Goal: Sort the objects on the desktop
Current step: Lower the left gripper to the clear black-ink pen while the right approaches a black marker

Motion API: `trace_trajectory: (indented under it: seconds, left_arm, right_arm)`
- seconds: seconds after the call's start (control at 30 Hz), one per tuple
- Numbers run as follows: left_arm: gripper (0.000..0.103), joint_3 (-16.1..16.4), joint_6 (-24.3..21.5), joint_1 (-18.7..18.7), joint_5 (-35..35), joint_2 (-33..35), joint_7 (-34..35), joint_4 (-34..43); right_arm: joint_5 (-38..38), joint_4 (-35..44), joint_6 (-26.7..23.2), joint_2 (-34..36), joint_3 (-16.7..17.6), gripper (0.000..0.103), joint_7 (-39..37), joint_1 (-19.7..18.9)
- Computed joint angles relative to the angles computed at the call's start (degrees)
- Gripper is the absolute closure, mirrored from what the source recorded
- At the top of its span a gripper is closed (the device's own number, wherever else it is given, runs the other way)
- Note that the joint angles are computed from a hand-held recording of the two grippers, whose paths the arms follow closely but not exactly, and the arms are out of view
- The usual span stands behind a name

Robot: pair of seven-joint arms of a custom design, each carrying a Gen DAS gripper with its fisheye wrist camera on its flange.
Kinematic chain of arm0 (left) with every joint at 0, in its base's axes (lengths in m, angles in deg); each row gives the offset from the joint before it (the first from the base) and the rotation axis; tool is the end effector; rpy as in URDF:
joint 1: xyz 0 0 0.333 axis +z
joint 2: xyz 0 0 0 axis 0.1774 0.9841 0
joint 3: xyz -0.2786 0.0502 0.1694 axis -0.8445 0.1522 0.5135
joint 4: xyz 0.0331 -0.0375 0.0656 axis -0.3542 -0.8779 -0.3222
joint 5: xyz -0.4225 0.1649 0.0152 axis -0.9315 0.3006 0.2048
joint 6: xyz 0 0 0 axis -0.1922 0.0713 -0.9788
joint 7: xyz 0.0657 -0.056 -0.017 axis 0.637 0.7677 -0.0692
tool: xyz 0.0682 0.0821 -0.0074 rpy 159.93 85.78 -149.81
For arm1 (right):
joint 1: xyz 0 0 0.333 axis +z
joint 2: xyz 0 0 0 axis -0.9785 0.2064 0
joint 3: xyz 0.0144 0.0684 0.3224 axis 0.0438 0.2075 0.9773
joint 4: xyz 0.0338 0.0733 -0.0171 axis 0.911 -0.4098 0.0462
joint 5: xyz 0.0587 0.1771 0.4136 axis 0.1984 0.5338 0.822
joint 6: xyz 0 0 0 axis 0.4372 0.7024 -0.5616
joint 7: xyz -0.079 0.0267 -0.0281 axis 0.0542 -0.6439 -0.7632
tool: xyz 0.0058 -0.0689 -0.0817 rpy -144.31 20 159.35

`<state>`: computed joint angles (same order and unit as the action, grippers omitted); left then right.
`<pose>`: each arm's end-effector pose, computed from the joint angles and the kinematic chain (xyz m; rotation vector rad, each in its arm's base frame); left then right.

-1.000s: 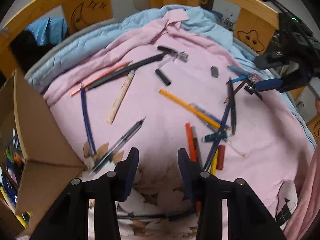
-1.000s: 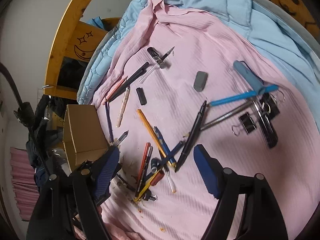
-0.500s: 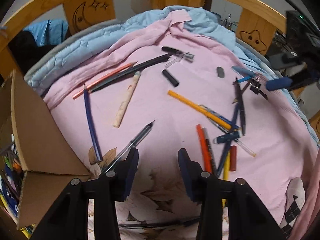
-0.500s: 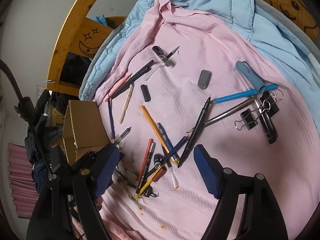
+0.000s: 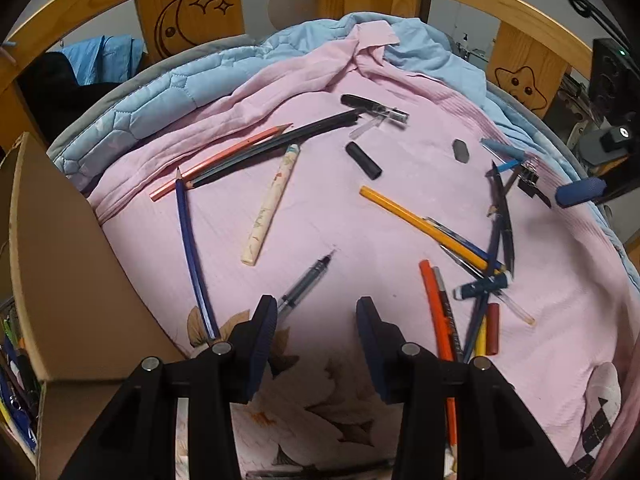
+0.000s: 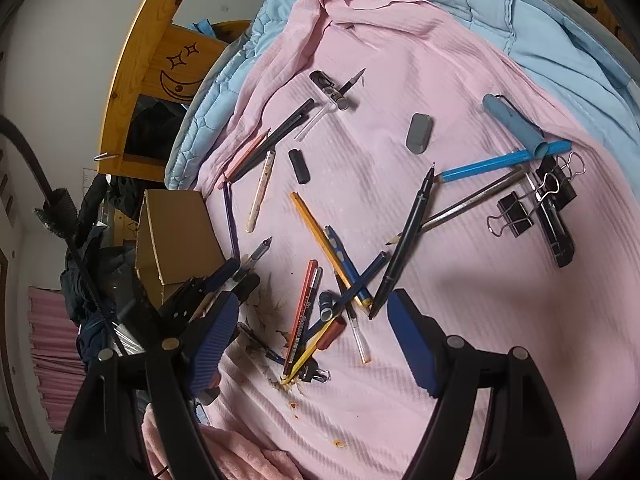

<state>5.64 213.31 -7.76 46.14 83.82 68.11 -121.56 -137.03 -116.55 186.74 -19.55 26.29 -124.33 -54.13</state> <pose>0.6247 -0.3980 0.3417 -0.4733 2.9410 -0.8184 0.3979 0.3767 0.3821 -0.5982 2.3238 0.1681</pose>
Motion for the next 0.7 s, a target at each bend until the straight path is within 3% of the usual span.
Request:
trace_trajectory:
  seconds: [0.1, 0.53, 0.7]
  left_arm:
    - [0.061, -0.3, -1.3, 0.4, -0.7, 1.2, 0.3, 1.4]
    - [0.061, 2.1, 2.8, -3.1, 6.2, 3.3, -3.2, 2.2]
    - [0.063, 2.7, -1.7, -3.4, 8.3, 4.2, -6.3, 4.6]
  right_arm:
    - [-2.4, 0.1, 1.1, 0.3, 0.2, 0.025, 2.7, -0.7]
    - [-0.8, -0.9, 0.2, -0.9, 0.2, 0.025, 2.3, -0.5]
    - [-2.4, -2.0, 0.5, -1.7, 0.8, 0.025, 5.5, -1.4]
